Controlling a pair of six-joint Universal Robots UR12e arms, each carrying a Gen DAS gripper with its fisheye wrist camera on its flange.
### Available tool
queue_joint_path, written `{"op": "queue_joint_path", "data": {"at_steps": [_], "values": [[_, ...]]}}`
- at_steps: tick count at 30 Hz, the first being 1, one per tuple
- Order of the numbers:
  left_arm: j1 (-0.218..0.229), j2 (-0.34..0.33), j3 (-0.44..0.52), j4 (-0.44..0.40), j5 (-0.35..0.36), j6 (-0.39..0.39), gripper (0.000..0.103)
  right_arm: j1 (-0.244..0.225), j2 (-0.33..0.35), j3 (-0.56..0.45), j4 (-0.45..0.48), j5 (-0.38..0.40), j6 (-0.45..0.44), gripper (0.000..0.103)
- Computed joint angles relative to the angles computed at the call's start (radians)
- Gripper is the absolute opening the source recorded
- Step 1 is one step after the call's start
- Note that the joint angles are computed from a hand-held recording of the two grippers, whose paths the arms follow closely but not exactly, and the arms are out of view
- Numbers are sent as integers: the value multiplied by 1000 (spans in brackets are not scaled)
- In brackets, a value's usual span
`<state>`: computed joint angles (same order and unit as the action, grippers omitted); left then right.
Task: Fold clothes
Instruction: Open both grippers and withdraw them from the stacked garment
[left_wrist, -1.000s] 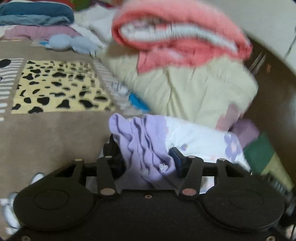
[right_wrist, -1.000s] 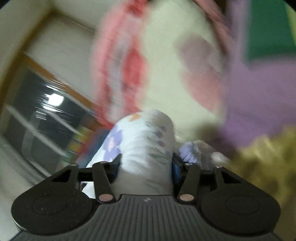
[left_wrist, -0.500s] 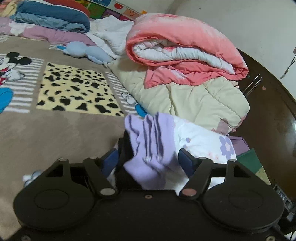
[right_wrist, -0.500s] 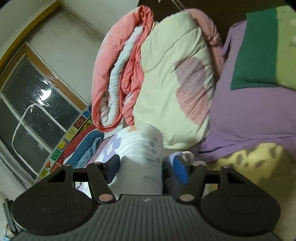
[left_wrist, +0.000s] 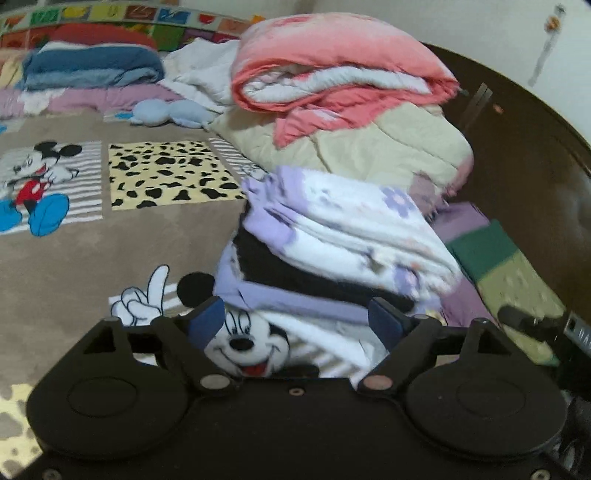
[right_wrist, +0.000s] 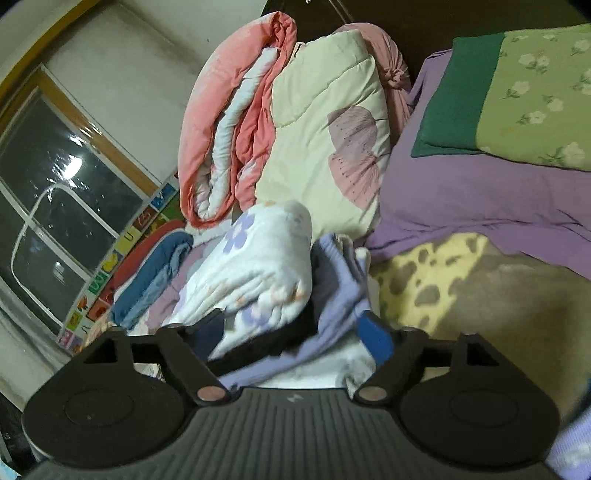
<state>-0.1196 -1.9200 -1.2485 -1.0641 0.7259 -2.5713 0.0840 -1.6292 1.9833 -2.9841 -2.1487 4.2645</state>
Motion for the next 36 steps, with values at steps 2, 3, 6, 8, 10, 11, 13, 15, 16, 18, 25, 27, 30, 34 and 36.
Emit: {"op": "queue_joint_path", "data": {"at_steps": [2,3,6,8,10,11,13,15,16,18,25,27,30,34,36], "values": [[7,32,-40,31,11,26,95,28,-12,-15,57,-20,8,93],[10,52,-67,66,16,38,99,43,-17,-25,83,-36,5,96],[17,95,-130,175,39,24,103,89,-28,-62,163,-90,-12,103],[22,117,-158,220,48,7,103,115,-34,-91,229,-122,-29,103],[25,134,-177,255,61,-6,103,141,-37,-123,313,-153,-39,103],[26,144,-187,275,72,-13,103,153,-38,-140,358,-168,-41,103],[31,165,-210,304,77,-7,103,174,-40,-164,420,-190,-51,103],[43,185,-233,330,58,3,103,195,-40,-188,487,-219,-43,103],[50,198,-244,331,48,10,103,205,-39,-200,526,-233,-33,103],[56,213,-256,335,48,15,103,225,-38,-221,587,-256,-10,103],[75,260,-291,362,67,35,103,276,-31,-258,681,-303,28,103],[81,270,-296,356,62,40,103,286,-31,-264,692,-309,31,103],[92,286,-311,365,48,41,103,301,-29,-274,708,-321,37,103],[106,303,-327,377,28,47,103,320,-25,-289,737,-339,45,103],[113,311,-334,380,19,50,103,330,-24,-295,749,-344,52,103]]}}
